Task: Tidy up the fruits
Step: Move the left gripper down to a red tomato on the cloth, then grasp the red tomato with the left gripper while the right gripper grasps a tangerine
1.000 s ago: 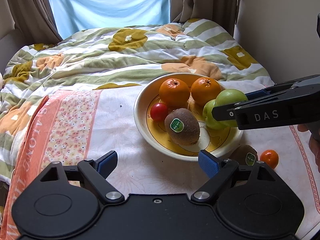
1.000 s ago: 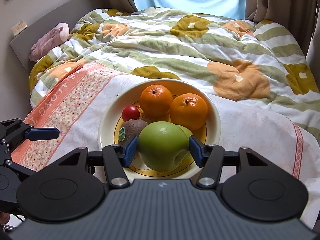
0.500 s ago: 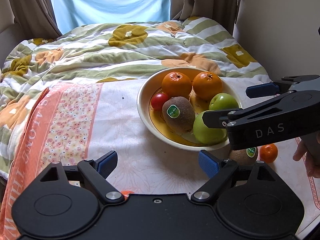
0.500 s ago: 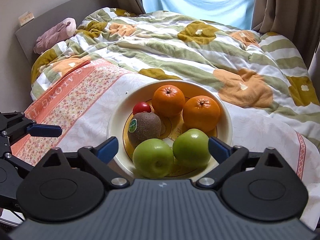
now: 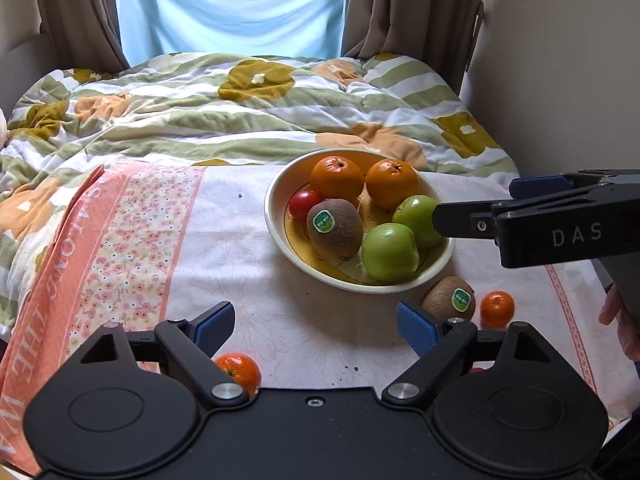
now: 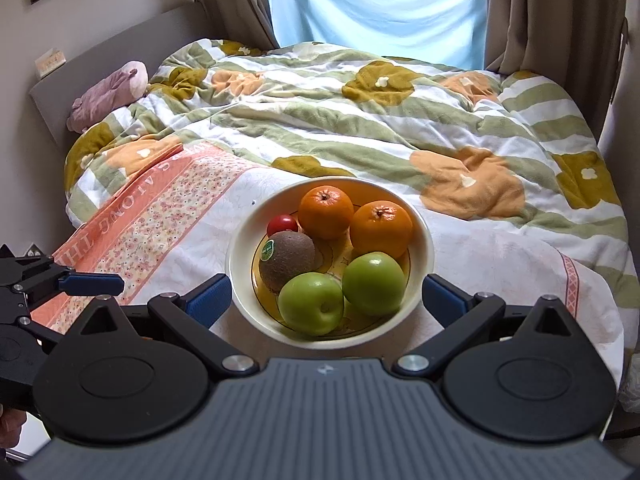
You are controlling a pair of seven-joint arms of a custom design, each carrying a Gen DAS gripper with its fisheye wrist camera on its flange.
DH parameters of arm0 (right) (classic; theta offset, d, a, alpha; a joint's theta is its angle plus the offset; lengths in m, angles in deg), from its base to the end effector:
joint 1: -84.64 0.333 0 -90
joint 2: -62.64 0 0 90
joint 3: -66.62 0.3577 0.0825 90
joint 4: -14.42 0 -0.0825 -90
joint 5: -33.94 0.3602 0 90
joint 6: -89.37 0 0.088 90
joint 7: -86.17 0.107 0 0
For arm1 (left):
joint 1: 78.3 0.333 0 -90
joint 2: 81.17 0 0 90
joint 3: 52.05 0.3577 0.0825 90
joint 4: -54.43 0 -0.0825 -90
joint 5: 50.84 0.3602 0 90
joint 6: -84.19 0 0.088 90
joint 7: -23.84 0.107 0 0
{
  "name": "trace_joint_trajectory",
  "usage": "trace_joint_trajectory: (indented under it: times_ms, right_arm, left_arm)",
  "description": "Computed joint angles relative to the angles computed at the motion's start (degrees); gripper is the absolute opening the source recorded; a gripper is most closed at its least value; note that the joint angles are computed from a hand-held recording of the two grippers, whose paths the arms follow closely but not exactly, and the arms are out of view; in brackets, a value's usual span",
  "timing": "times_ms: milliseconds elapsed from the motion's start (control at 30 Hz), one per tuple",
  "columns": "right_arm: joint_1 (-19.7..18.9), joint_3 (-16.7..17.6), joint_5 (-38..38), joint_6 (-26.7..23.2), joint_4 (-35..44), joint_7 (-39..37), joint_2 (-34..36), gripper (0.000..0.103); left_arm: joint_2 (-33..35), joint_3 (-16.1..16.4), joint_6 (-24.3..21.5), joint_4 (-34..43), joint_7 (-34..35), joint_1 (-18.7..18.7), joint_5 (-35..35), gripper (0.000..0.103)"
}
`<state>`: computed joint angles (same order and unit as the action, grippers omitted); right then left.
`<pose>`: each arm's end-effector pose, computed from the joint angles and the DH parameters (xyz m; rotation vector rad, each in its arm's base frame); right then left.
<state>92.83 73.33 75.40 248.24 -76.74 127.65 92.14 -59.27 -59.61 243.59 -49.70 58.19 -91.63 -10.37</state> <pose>0.7162 0.1422 0.4523 -2.0198 1.2309 -0.3770 0.6251 -0.2571 0.4427 -1.8780 1.8062 -0.6981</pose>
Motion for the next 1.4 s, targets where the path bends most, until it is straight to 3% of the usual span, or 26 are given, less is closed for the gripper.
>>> trace_joint_trajectory:
  times_ms: [233, 533, 733, 867, 933, 1100, 1400]
  right_arm:
    - [0.66, -1.23, 2.49, 8.15, -10.59, 2.1, -7.58, 0.103]
    - [3.12, -4.34, -0.55, 16.63, -22.7, 8.97, -15.35, 0.103]
    - [2.01, -3.35, 0.33, 19.11, -26.9, 9.54, -16.55, 0.103]
    - [-0.56, -0.33, 3.59, 20.7, -27.66, 5.94, -15.49, 0.103]
    - [-0.72, -0.16, 4.12, 20.98, -27.5, 5.24, -14.38, 0.103]
    - [-4.36, 3.92, 7.76, 22.72, -26.71, 0.25, -11.38, 0.103]
    - [-4.57, 3.45, 8.46, 20.75, -23.74, -0.67, -7.51, 0.102]
  left_arm:
    - [-2.59, -1.5, 6.55, -4.26, 2.36, 0.69, -0.12, 0.091]
    - [-5.45, -4.57, 12.49, -9.49, 10.17, 2.12, -3.56, 0.091]
    - [-4.77, -3.78, 15.42, -10.71, 12.4, 0.59, -2.17, 0.091]
    - [-1.86, -2.94, 17.05, -9.5, 13.89, -0.79, -0.58, 0.09]
    - [0.18, -3.01, 17.34, -8.27, 15.0, -1.19, -0.32, 0.088]
    - [5.88, -4.58, 15.92, -4.02, 19.59, -1.2, -1.55, 0.069]
    - [11.69, -4.99, 13.66, 1.56, 23.92, -2.25, -4.08, 0.05]
